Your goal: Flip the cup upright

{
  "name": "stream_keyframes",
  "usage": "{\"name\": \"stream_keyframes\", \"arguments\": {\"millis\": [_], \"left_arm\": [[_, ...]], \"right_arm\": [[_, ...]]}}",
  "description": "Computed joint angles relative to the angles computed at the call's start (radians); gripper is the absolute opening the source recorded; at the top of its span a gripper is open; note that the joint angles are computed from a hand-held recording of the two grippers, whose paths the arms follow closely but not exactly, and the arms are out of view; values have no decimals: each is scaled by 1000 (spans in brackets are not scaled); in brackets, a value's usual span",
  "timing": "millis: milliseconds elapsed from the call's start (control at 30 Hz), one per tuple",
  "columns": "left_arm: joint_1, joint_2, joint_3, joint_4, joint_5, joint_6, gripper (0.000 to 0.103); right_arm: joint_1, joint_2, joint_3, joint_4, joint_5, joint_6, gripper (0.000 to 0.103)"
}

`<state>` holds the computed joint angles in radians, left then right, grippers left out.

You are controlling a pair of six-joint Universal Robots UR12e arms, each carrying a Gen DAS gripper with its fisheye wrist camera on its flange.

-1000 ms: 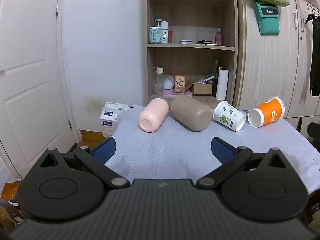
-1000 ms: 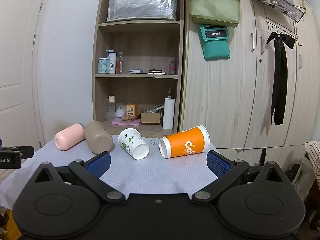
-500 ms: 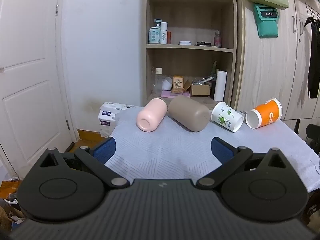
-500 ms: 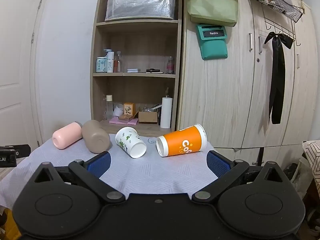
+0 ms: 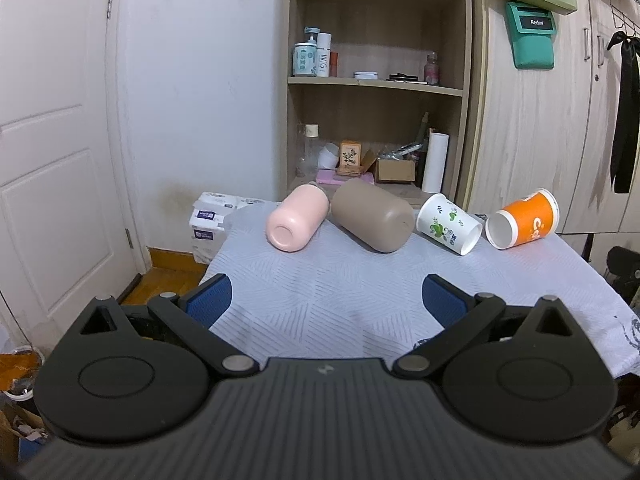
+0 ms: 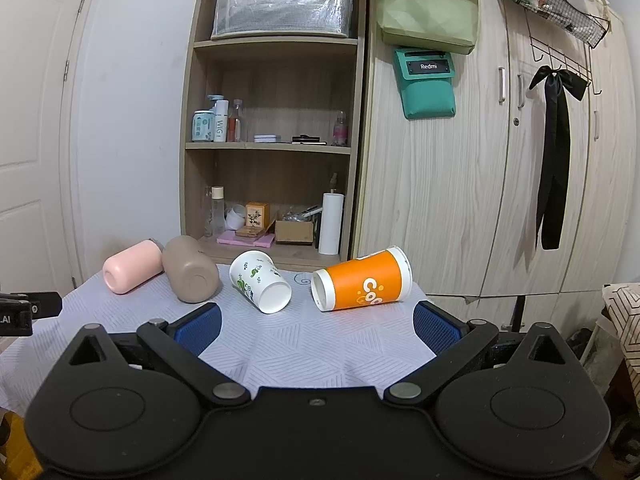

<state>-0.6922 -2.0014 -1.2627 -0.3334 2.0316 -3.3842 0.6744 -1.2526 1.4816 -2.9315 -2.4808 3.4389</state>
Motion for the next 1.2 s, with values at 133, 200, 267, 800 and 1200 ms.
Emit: {"name": "stream_keyframes", "arguments": {"millis": [133, 200, 267, 800, 1200], "left_arm": [[1, 0, 0, -1, -3, 4, 103], [1, 0, -1, 0, -2, 3, 103], [1, 0, -1, 0, -2, 2, 103], [-1, -1, -1, -9, 1, -4, 103], [-2, 4, -1, -23, 3, -9, 103]], "right_arm": [[0, 1, -1, 2, -3, -4, 103], [1, 1, -2, 6, -2, -4, 103], [1, 2, -6, 11, -5, -2, 103], [2, 0, -3, 22, -11, 2, 103], [4, -3, -1, 35, -26, 13, 103]]}}
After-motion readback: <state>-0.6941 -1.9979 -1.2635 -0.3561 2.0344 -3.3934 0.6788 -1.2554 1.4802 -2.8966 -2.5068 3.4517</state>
